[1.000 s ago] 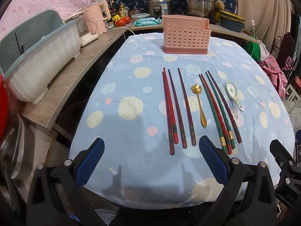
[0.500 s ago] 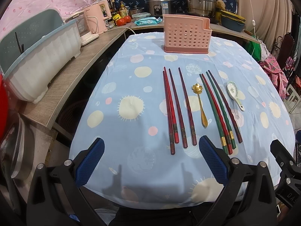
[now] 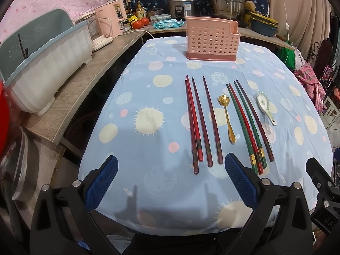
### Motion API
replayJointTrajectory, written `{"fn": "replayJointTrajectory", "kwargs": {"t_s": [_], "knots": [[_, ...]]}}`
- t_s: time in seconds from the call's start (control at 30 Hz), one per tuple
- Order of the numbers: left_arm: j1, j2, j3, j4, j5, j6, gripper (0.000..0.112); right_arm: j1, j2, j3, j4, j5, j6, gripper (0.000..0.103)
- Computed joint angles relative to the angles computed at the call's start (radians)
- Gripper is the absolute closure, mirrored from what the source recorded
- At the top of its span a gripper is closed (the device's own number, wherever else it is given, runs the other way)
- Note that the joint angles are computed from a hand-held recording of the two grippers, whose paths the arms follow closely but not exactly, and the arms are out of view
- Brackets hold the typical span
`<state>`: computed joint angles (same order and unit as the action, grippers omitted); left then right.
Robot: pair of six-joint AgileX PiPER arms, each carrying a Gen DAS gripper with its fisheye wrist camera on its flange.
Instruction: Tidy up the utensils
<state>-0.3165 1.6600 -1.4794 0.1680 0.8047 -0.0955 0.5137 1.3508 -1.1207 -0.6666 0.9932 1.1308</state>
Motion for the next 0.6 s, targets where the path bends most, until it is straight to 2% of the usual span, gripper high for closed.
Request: {"fn": "replayJointTrajectory", "kwargs": {"t_s": [0.6], "knots": [[0.015, 0.007, -0.013, -0.006, 0.012, 0.006, 0.016, -0.019, 0.004, 0.0, 0.021, -0.024, -0.013, 0.007]]}}
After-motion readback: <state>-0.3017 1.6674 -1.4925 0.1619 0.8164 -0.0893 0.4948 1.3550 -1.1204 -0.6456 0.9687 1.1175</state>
